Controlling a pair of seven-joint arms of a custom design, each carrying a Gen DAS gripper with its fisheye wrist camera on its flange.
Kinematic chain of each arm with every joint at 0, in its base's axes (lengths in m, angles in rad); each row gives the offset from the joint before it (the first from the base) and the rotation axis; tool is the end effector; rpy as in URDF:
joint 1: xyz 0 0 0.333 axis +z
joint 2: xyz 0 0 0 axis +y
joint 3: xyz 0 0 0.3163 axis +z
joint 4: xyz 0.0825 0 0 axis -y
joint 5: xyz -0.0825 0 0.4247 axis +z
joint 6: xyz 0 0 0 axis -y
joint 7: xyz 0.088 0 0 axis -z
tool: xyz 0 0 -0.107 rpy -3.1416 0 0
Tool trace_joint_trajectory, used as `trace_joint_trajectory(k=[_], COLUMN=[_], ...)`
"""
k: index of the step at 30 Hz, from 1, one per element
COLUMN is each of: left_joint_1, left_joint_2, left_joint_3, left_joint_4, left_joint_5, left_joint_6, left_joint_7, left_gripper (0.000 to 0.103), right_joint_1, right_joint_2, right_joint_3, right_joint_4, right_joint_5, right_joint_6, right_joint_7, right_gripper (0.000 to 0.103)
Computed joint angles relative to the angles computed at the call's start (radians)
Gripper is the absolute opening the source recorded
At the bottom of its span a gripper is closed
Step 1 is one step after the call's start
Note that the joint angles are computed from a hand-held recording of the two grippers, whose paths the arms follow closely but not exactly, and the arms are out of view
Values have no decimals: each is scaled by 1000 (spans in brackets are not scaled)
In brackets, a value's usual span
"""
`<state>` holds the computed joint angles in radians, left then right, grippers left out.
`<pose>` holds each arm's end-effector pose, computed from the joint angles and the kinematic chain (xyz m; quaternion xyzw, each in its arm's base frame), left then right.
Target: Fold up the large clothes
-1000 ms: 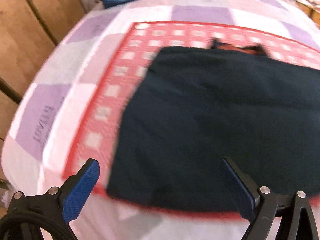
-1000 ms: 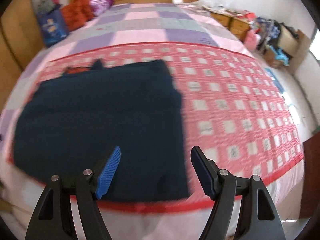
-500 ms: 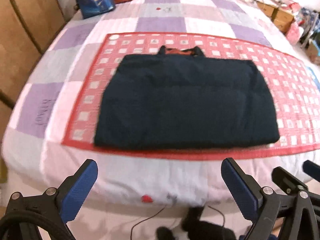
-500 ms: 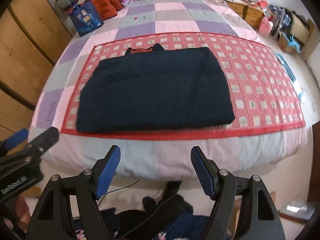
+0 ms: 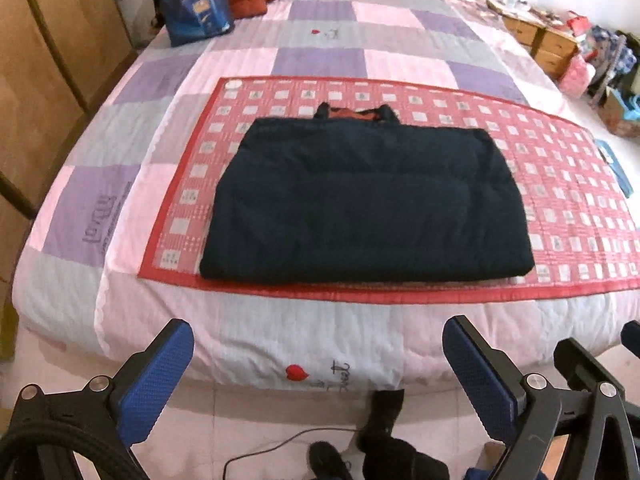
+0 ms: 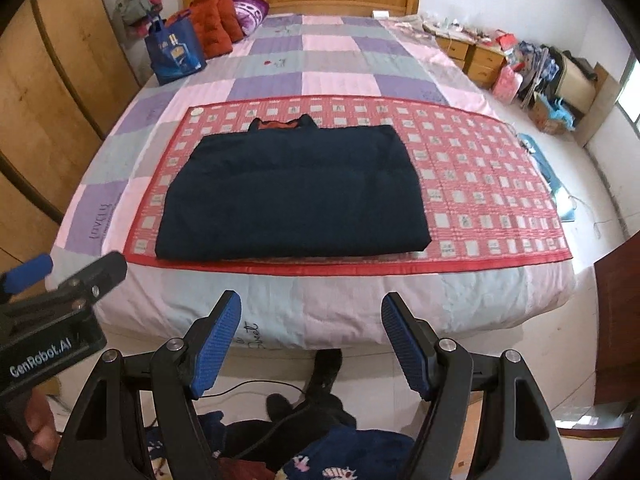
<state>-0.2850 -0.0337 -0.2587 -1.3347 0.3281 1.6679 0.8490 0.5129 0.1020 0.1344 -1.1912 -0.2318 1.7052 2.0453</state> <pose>0.5097 -0.2756 0.7809 -0.7522 0.6116 -0.1520 0.1923 0.5135 0.3530 0.7748 -0.7383 0.6337 -0.1514 0.1742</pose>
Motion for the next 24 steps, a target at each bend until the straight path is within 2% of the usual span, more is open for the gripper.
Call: trace_joint_trajectory(k=[13, 24], left_joint_1=[-35, -58], left_joint_2=[57, 97], left_joint_3=[-11, -3], left_joint_4=[88, 141], left_joint_5=[39, 56], left_joint_6=[-27, -49], left_joint_7=[19, 34], left_gripper=[102, 102], right_joint_1=[-14, -13], right_joint_2=[-34, -6], right_joint_3=[3, 1], right_joint_4=[-14, 25], right_joint_5=[-7, 2], right_joint_6=[-17, -27], right_joint_7=[35, 26], right_gripper=[76, 76])
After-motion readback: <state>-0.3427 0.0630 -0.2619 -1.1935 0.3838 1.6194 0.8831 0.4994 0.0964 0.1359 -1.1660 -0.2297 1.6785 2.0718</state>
